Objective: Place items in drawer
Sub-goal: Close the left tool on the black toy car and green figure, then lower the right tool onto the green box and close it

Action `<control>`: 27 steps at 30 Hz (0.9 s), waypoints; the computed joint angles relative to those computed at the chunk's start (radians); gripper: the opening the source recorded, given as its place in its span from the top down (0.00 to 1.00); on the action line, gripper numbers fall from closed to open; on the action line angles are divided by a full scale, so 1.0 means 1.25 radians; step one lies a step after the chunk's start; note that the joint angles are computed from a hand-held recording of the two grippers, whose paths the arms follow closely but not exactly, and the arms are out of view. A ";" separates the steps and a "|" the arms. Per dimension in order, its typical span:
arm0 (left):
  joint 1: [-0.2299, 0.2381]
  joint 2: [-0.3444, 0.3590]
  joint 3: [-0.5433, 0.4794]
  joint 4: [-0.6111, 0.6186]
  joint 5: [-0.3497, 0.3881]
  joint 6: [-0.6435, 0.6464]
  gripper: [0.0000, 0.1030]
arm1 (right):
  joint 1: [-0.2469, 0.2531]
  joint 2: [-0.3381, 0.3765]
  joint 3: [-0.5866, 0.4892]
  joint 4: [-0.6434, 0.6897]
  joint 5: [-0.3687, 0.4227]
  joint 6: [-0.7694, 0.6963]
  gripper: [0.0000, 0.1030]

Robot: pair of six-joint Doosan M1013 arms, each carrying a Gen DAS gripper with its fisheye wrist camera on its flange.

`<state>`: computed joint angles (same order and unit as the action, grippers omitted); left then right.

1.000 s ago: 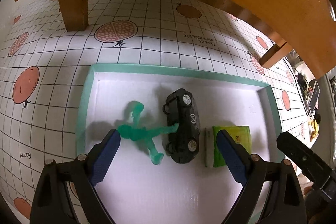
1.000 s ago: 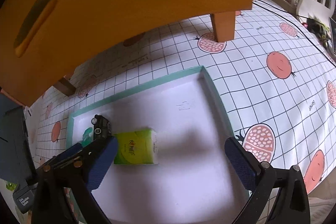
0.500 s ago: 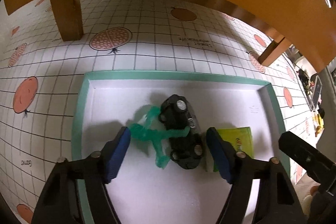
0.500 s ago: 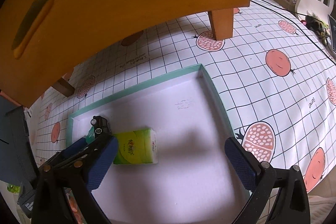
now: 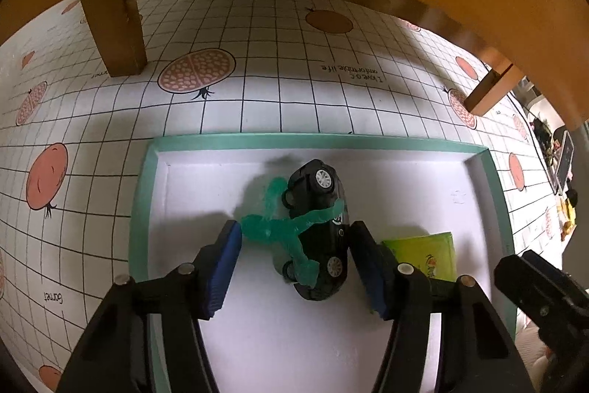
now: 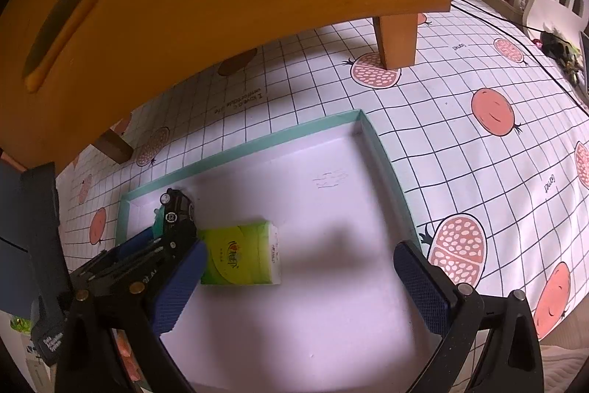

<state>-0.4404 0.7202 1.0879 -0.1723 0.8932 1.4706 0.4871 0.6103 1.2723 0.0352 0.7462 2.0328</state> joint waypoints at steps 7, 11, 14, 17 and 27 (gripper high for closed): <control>0.008 -0.006 0.010 -0.025 0.001 0.011 0.40 | 0.003 0.007 -0.008 0.010 0.011 -0.028 0.00; 0.015 -0.016 0.023 -0.024 0.013 -0.004 0.40 | 0.008 0.015 -0.019 0.018 0.027 -0.061 0.01; 0.021 -0.024 0.036 -0.035 0.015 -0.014 0.40 | 0.014 0.024 -0.033 0.034 0.049 -0.103 0.01; 0.023 -0.031 0.046 -0.037 0.018 -0.022 0.40 | 0.018 0.034 -0.046 0.047 0.069 -0.141 0.01; 0.040 -0.048 0.073 -0.057 0.023 -0.064 0.40 | 0.033 0.065 -0.081 -0.007 0.114 -0.149 0.02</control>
